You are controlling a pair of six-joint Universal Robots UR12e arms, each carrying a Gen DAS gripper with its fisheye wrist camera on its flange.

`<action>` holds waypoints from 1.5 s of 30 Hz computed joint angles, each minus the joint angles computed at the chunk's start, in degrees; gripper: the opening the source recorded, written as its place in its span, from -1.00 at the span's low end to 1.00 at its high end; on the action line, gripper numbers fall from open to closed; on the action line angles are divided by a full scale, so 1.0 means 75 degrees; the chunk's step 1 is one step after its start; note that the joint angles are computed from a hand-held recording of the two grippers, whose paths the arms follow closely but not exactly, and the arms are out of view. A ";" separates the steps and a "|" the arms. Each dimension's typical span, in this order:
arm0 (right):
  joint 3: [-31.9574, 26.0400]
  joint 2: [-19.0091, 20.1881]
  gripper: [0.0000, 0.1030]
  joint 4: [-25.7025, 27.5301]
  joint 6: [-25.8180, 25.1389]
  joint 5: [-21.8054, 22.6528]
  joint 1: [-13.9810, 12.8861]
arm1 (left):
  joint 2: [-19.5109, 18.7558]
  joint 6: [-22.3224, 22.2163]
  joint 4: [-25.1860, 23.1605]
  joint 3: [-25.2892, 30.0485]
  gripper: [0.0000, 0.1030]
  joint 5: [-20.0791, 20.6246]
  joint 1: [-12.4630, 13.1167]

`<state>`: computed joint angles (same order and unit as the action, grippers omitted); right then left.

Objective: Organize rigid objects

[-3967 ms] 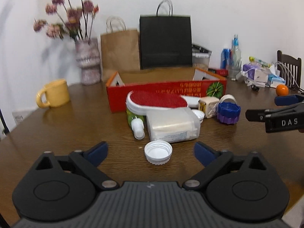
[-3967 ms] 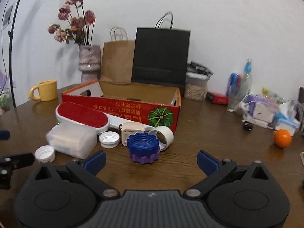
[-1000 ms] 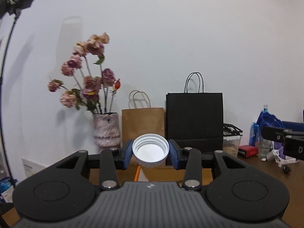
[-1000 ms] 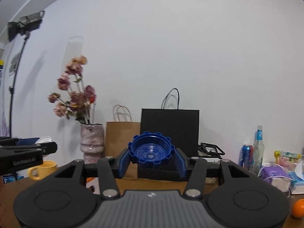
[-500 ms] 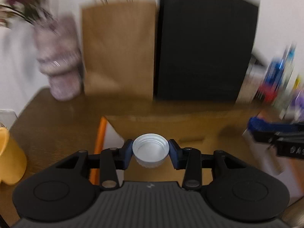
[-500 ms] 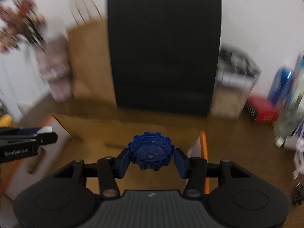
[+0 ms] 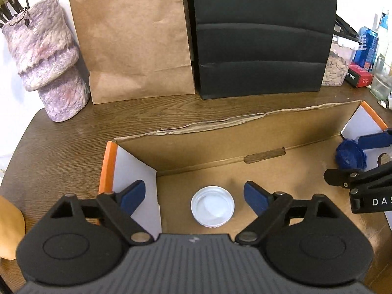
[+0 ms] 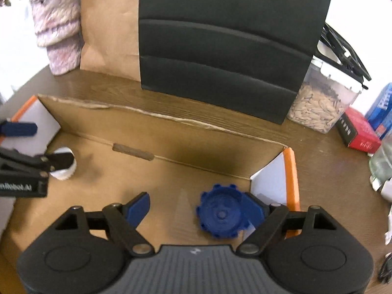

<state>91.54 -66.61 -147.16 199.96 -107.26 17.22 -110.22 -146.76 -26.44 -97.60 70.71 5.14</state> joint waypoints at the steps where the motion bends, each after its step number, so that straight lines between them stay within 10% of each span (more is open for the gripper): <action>1: 0.0005 -0.0006 0.59 -0.0014 -0.0038 -0.0020 -0.0010 | -0.0009 -0.0015 0.0000 0.0008 0.74 0.0009 -0.0016; 10: 0.0545 -0.0574 0.61 -0.0670 0.0292 -0.0028 0.0061 | 0.0532 -0.0005 -0.0046 -0.0340 0.81 -0.0477 0.0233; 26: 0.1628 -0.1570 0.82 -0.3726 -0.0666 -0.2879 0.1712 | 0.2524 -0.1414 0.3790 -0.2622 0.95 -0.3260 0.1914; 34: 0.1909 -0.0523 1.00 -0.9395 -0.3229 -0.3985 0.2572 | 0.2471 -0.3588 0.7160 -0.3460 1.00 -0.4757 0.2782; 45: 0.1906 -0.0456 1.00 -0.9318 -0.3490 -0.4415 0.2928 | 0.2666 -0.3989 0.7737 -0.3816 1.00 -0.5043 0.3058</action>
